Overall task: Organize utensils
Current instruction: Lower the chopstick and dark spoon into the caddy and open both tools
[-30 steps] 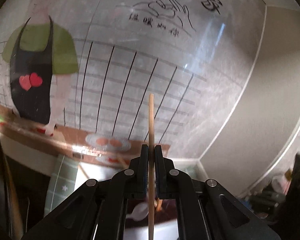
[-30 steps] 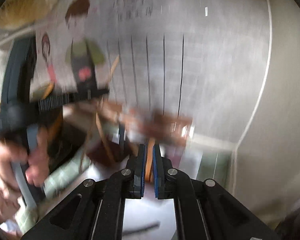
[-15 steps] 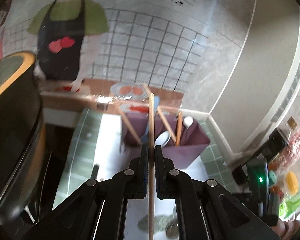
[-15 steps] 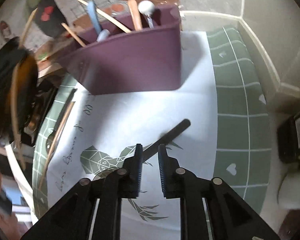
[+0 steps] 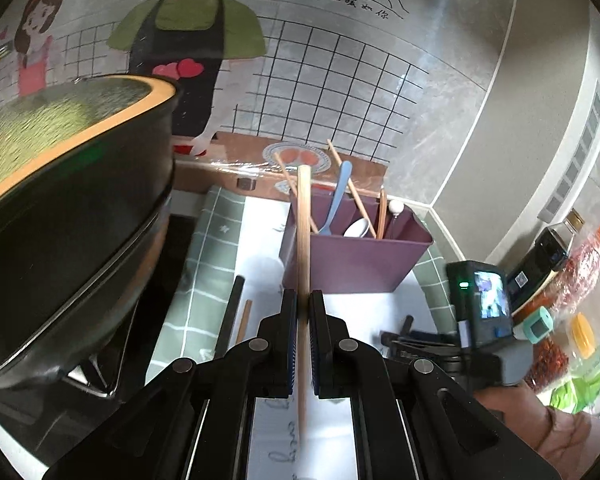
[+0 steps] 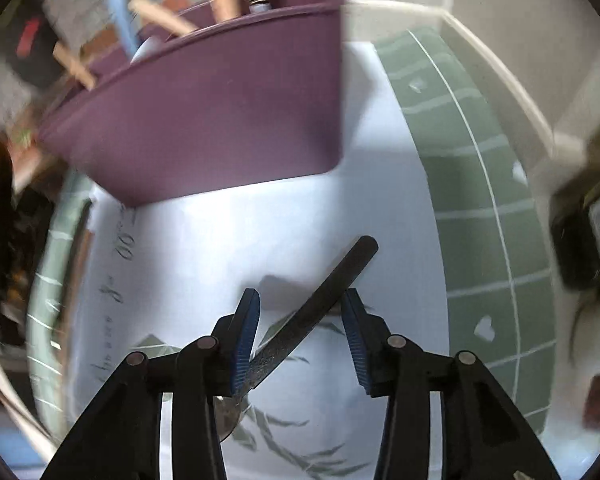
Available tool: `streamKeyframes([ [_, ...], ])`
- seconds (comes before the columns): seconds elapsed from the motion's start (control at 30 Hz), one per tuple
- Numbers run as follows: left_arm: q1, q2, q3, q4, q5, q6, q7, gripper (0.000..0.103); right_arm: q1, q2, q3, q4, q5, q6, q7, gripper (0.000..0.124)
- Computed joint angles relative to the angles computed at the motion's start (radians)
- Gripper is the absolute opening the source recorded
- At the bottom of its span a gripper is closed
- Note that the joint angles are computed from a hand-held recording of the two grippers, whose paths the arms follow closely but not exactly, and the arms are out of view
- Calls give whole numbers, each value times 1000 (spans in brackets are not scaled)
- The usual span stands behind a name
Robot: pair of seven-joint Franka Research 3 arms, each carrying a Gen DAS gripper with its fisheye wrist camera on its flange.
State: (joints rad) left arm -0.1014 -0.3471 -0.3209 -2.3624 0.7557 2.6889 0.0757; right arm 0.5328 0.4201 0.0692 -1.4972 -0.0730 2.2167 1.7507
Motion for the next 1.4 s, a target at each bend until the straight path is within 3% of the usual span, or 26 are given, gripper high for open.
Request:
streamKeyframes([
  [0.17, -7, -21, -2, -22, -8, 4, 7, 6, -7, -28, 9, -48, -20, 41, -96, 16],
  [0.27, -8, -29, 4, -41, -15, 49, 4, 6, -38, -76, 23, -112, 30, 75, -170, 10],
  [0.47, 11, -51, 6, -79, -38, 142, 13, 6, -115, -243, 52, -285, 219, 173, -341, 10],
  [0.77, -29, -3, 5, -6, -115, 84, 160, 6, -132, -382, 67, -371, 401, 276, -507, 10],
  [1.0, -46, 26, 20, 98, -146, 39, 244, 6, -111, -367, 80, -297, 452, 363, -560, 10],
  [1.1, -36, 42, 13, 182, -126, -20, 276, 6, -108, -360, 83, -251, 474, 450, -603, 10],
  [1.2, -25, 61, 12, 260, -102, -49, 281, 6, -107, -323, 85, -161, 494, 544, -625, 10],
  [1.4, -21, 155, 23, 458, -45, -162, 304, 6, -88, -150, 80, 125, 423, 614, -618, 10],
])
